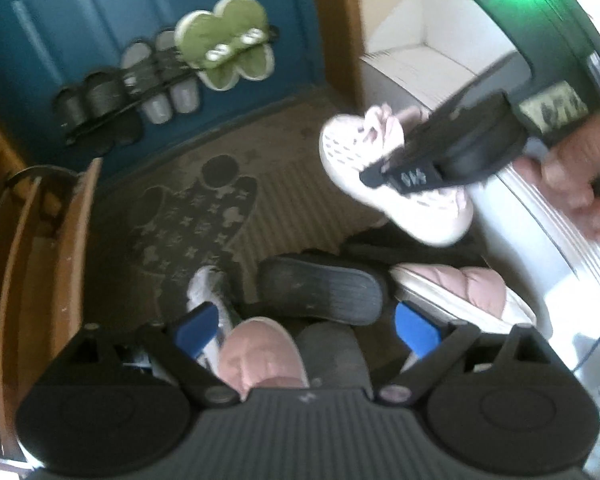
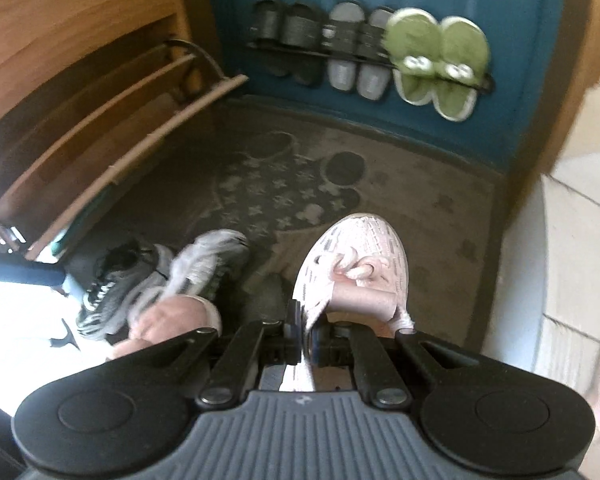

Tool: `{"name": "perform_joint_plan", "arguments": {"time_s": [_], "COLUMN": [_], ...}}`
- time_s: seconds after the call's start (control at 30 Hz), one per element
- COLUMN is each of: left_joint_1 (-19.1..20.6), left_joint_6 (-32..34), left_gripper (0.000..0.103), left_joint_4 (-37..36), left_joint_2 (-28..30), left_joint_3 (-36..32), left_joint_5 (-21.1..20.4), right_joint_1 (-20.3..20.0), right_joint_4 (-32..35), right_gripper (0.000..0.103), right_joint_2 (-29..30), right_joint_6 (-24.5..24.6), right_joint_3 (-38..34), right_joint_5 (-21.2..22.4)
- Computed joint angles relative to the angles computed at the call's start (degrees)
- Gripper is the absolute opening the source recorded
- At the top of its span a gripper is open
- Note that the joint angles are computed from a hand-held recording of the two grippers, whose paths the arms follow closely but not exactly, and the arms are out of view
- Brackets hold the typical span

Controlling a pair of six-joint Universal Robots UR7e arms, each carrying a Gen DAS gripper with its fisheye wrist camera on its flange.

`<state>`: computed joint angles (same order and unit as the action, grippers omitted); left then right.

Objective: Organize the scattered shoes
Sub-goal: 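Lift the pink sneaker by its heel off the step with the right gripper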

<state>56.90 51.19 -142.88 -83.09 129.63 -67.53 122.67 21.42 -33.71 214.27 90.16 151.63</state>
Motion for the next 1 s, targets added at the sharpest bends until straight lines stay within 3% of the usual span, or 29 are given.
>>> {"name": "perform_joint_plan", "arguments": {"time_s": [0.37,0.77,1.0], "left_joint_1": [2.5,5.3,6.0], "left_joint_6": [-0.8,-1.8,5.2], "left_gripper": [0.096,0.096,0.096], "left_joint_4": [0.7,-0.9,-2.0], "left_joint_2": [1.1,1.4,1.3], "left_joint_3": [-6.9,-11.7,-14.0], "left_joint_5": [1.5,0.3,0.1], "right_joint_1": [0.4,0.4,0.5], "right_joint_4": [0.3,4.6,8.5], "right_gripper": [0.005,0.005,0.005], "right_joint_2": [6.0,11.8,15.2], "right_joint_6": [-13.5,-16.8,-18.0], "right_joint_3": [-15.9,-28.3,-37.5], "right_joint_5": [-2.3,-4.1,-5.1]}}
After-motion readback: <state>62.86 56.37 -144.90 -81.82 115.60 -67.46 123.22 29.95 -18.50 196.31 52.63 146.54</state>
